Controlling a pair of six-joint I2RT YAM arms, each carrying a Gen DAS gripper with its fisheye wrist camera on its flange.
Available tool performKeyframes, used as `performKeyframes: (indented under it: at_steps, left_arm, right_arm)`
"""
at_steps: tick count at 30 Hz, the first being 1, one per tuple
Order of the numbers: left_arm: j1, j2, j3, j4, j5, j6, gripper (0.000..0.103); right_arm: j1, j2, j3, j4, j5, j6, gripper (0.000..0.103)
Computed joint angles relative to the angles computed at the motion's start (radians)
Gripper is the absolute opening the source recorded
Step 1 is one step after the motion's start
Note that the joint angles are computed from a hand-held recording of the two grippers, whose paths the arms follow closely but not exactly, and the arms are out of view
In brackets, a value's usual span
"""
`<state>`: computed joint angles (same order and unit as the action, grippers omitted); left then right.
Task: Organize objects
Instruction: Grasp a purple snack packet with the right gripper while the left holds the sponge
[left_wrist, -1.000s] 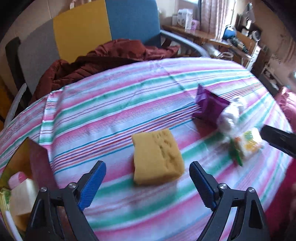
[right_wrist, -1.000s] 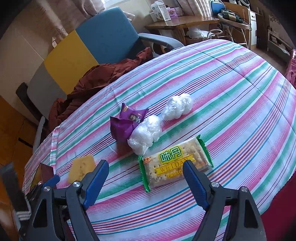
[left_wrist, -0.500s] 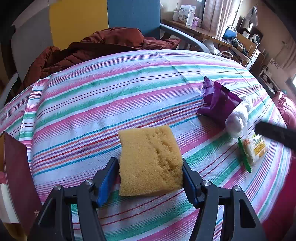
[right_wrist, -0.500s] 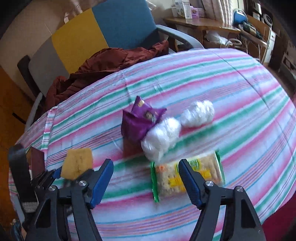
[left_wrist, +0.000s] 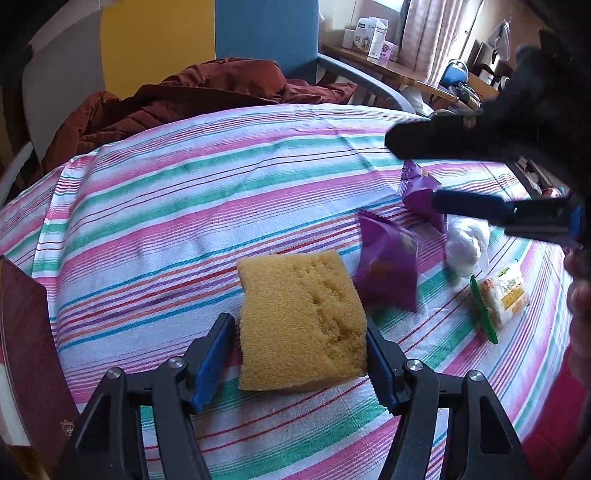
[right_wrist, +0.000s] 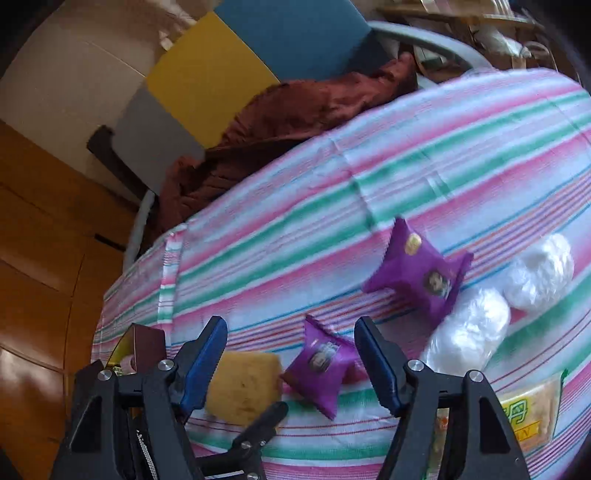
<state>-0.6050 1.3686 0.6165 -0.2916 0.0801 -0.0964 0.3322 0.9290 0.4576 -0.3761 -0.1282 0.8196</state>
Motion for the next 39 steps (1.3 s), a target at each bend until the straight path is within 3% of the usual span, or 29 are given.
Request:
performKeyframes:
  at_steps: [5,17,23,26,31,33,36,39]
  left_arm:
    - [0.002,-0.003,-0.004,0.004,0.0,-0.001,0.069]
    - [-0.011,-0.012,-0.02,0.021,-0.009,-0.023,0.069]
    - [-0.013,-0.006,-0.019,0.028,-0.015,-0.021,0.069]
    - [-0.014,-0.011,-0.021,0.026,-0.018,-0.019,0.069]
    - [-0.024,-0.012,-0.028,0.035,-0.032,-0.02,0.069]
    - [-0.03,-0.015,-0.033,0.04,-0.042,-0.017,0.068]
    - [-0.033,-0.024,-0.041,0.048,-0.056,-0.017,0.057]
    - [-0.003,-0.035,-0.043,0.049,-0.011,-0.025,0.055]
  right_arm:
    - [0.014,0.075,0.026,-0.055,0.064,-0.002,0.072]
    - [0.058,0.218,0.071,-0.1,0.064,-0.06,0.072]
    - [0.137,0.33,0.12,-0.108,0.136,-0.076,0.072]
    - [0.192,0.361,0.146,-0.145,0.207,-0.091,0.053]
    - [0.183,0.326,0.137,-0.158,0.203,-0.11,0.046]
    - [0.178,0.304,0.13,-0.159,0.209,-0.11,0.033]
    - [0.167,0.275,0.126,-0.166,0.222,-0.117,0.031]
    - [0.167,0.269,0.13,-0.173,0.241,-0.12,0.031]
